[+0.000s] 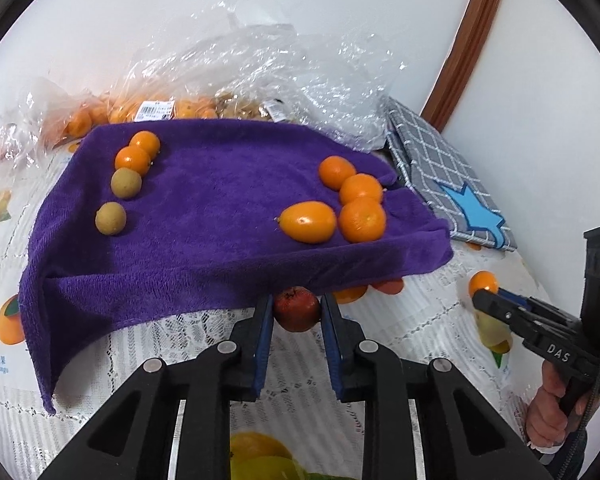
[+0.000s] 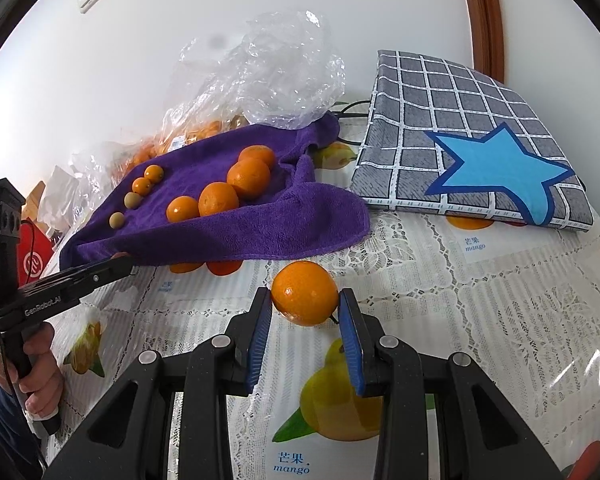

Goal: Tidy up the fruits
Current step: 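Lift the orange with the right gripper while the left gripper grasps a small red fruit, then carry the orange and the red fruit over the purple towel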

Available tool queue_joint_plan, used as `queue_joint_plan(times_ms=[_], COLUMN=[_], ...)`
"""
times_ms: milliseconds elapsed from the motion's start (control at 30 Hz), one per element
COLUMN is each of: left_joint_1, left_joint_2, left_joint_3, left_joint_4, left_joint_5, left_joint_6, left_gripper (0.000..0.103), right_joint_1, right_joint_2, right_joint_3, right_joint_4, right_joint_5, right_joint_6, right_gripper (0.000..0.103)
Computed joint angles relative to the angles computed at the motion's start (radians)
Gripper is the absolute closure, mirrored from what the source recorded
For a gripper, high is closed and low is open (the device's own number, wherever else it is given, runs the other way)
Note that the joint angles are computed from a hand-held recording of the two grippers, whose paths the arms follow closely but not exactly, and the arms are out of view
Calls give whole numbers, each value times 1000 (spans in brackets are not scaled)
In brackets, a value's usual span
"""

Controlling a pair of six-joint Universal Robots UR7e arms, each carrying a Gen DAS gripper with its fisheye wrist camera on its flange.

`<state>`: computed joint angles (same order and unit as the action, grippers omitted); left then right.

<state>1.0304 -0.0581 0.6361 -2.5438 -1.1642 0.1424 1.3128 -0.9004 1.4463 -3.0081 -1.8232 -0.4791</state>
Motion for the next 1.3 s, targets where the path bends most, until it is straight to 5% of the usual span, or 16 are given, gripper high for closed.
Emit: queue_joint_plan(times_ms=[533, 767, 1067, 1300], left_joint_1=[35, 42, 43, 53], left_joint_2=[-141, -205, -169, -28], left_joint_3=[213, 264, 119, -165], left_joint_4=[-196, -245, -186, -5], left_joint_5=[-14, 41, 70, 63], left_joint_6=[-122, -150, -130, -134], left_gripper=[80, 80, 80, 80], right_joint_1=[6, 38, 71, 78], right_joint_2=[-8, -2, 88, 179], right_joint_3=[23, -21, -227, -377], right_joint_4=[-59, -33, 86, 182], right_joint_5=[-4, 1, -20, -43], right_joint_6=[-12, -56, -57, -76], right_gripper=[69, 69, 69, 69])
